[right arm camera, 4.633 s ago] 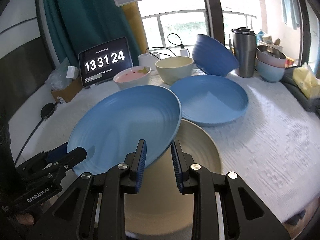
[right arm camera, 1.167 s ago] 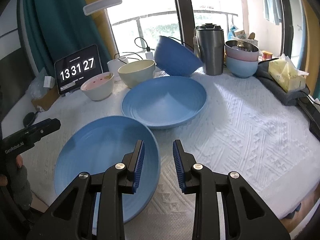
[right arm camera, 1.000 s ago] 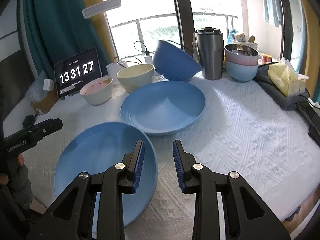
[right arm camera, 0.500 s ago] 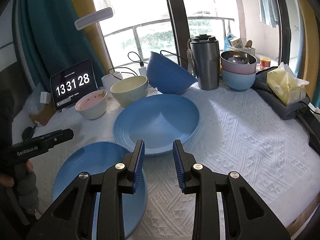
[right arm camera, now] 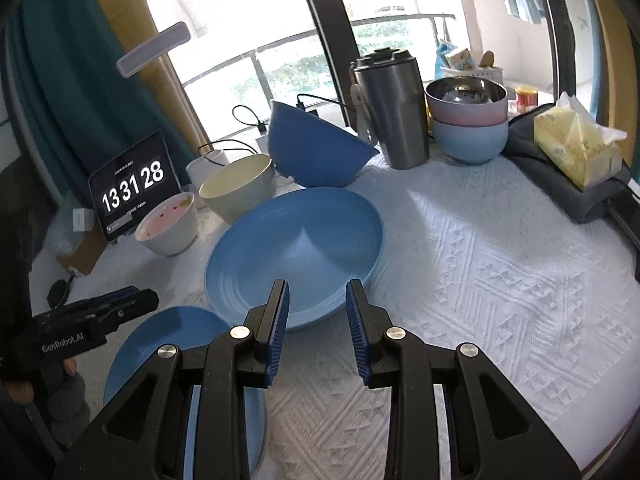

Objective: Organize plates and bowls

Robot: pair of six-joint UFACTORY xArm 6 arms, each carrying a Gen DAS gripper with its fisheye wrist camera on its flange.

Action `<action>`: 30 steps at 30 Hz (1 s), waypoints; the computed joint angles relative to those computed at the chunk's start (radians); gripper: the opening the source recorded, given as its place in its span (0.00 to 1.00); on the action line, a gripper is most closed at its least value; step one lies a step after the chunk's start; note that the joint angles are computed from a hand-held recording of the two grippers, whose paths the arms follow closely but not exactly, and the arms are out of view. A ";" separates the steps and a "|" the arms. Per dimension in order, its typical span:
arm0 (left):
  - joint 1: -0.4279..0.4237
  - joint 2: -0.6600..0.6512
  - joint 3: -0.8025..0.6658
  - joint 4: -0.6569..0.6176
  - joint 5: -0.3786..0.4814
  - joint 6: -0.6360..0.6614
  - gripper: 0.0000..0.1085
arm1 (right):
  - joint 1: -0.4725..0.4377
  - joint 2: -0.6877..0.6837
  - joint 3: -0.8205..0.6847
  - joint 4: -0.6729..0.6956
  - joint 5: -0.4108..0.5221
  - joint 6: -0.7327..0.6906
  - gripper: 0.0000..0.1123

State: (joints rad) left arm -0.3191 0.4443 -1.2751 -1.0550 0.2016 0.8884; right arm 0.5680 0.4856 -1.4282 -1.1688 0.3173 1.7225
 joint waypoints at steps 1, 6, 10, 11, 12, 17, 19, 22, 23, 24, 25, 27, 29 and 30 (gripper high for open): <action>0.001 0.006 -0.010 0.022 0.012 -0.023 0.50 | -0.004 0.001 0.001 0.000 -0.003 0.003 0.28; -0.005 0.052 -0.064 0.154 0.028 -0.158 0.50 | -0.030 0.022 -0.006 0.027 -0.030 0.005 0.28; 0.002 0.092 -0.117 0.240 0.081 -0.255 0.50 | -0.047 0.048 -0.018 0.081 -0.051 -0.027 0.28; 0.003 0.103 -0.128 0.285 0.086 -0.303 0.50 | -0.051 0.054 -0.020 0.092 -0.056 -0.033 0.28; 0.003 0.114 -0.137 0.337 0.080 -0.357 0.50 | -0.055 0.063 -0.026 0.111 -0.062 -0.044 0.28; 0.002 0.156 -0.177 0.478 0.076 -0.497 0.50 | -0.067 0.091 -0.040 0.169 -0.079 -0.083 0.28; 0.005 0.174 -0.202 0.506 0.100 -0.531 0.50 | -0.069 0.101 -0.045 0.201 -0.083 -0.109 0.28; 0.013 0.211 -0.259 0.541 0.168 -0.595 0.50 | -0.071 0.117 -0.054 0.254 -0.090 -0.151 0.28; 0.015 0.222 -0.276 0.554 0.182 -0.614 0.50 | -0.072 0.123 -0.058 0.275 -0.093 -0.167 0.28; 0.015 0.230 -0.287 0.566 0.190 -0.631 0.50 | -0.073 0.129 -0.061 0.296 -0.097 -0.182 0.28; 0.017 0.240 -0.302 0.584 0.200 -0.652 0.50 | -0.074 0.135 -0.063 0.320 -0.102 -0.199 0.28; 0.018 0.253 -0.318 0.605 0.209 -0.676 0.50 | -0.074 0.147 -0.071 0.361 -0.103 -0.230 0.28; 0.018 0.265 -0.333 0.624 0.217 -0.691 0.50 | -0.074 0.153 -0.075 0.387 -0.104 -0.247 0.28; 0.017 0.273 -0.344 0.627 0.228 -0.691 0.50 | -0.074 0.156 -0.077 0.398 -0.105 -0.258 0.28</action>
State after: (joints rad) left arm -0.3016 0.7173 -1.6192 -0.4283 0.4294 0.1975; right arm 0.4939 0.6411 -1.5055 -0.7705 0.2122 1.4647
